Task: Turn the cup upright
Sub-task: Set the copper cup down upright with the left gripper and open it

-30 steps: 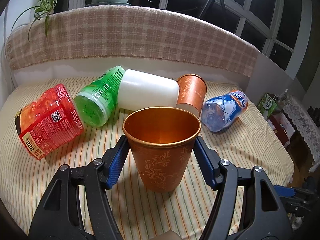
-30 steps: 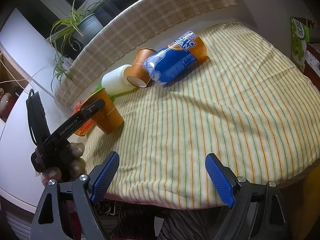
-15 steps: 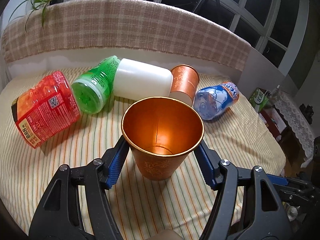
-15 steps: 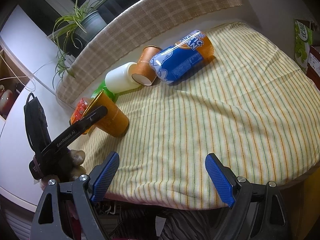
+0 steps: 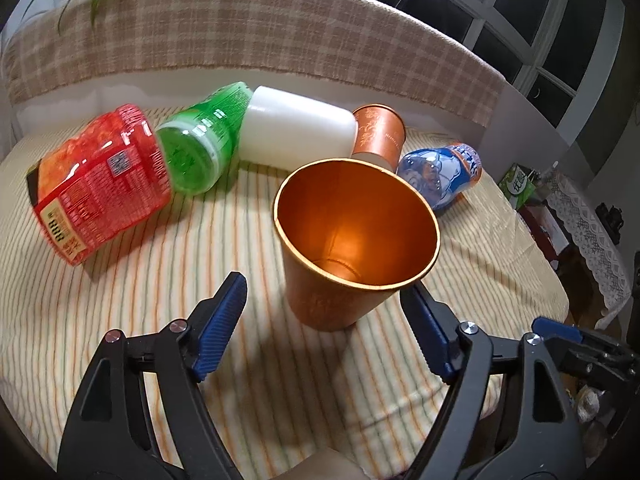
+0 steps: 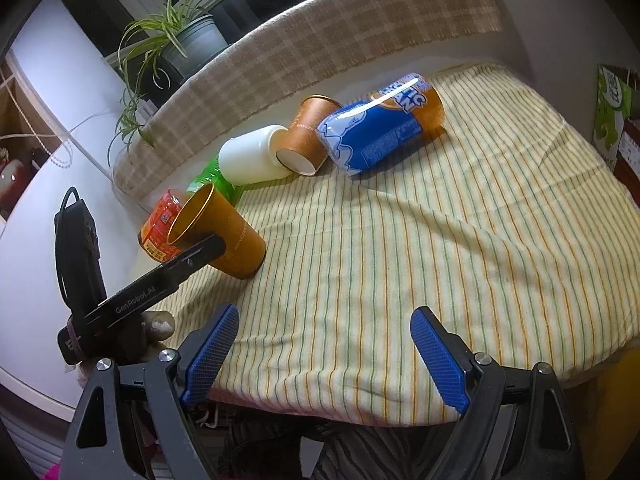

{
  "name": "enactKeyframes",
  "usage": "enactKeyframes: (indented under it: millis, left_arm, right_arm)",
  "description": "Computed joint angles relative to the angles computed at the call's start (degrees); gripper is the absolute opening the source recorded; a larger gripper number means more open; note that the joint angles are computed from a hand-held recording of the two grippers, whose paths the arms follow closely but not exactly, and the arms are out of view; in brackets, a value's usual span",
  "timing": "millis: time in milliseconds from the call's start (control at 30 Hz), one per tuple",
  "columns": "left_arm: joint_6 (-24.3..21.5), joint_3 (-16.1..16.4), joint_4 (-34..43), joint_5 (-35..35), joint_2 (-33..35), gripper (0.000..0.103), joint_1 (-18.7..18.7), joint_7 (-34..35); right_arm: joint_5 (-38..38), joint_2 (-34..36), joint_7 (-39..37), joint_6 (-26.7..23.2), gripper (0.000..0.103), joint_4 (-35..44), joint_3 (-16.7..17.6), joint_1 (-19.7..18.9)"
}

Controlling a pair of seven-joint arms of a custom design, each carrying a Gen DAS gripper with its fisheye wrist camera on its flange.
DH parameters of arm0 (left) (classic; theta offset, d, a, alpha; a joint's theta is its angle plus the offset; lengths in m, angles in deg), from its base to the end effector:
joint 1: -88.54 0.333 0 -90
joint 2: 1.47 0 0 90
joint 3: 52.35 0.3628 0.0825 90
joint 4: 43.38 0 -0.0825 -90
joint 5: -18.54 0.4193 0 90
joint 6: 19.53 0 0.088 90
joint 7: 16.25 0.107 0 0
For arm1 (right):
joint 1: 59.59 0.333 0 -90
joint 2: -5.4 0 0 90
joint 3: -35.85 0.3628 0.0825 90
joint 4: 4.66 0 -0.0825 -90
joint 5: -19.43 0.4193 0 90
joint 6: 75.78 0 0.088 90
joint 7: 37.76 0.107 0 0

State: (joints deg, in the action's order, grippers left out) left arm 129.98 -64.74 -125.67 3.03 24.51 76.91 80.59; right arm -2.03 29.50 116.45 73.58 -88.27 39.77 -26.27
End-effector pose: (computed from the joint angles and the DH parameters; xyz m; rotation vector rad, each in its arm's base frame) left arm 0.7400 -0.2823 0.5525 -1.6327 2.2120 -1.0939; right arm 0.6263 0.4720 0.5595 -1.4766 1.8747 -0.2529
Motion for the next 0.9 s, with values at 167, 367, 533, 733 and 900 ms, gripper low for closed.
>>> enactKeyframes:
  millis: [167,367,533,733,900]
  left_arm:
    - [3.82,0.78,-5.55,0.47,-3.93,0.082,0.23,-0.04]
    - [11.17,2.75,-12.13,3.82,-8.82,0.087,-0.70,-3.04]
    - [13.60,2.86,-14.14,5.31,-10.14,0.089,-0.47,-3.69]
    - [18.24,4.91,-18.74,9.61,-13.57,0.089,-1.70,-8.70]
    - [24.28,8.12,-22.44,17.42,-16.73,0.093,-3.94,-16.54]
  right_arm:
    - [-3.88,1.37,0.32,-2.77,0.090,3.06,-1.48,1.82]
    - [-6.54,3.51,-1.14,-4.79,0.090,7.04,-1.92,2.98]
    - [-5.96,4.52,-2.06,-4.67,0.090,8.40,-1.83,3.08]
    - [-8.02,4.60,-1.12,-5.07,0.090,9.30,-3.01,4.60]
    - [-11.48,4.98,-0.17,-6.45,0.090,11.14,-4.16,6.15]
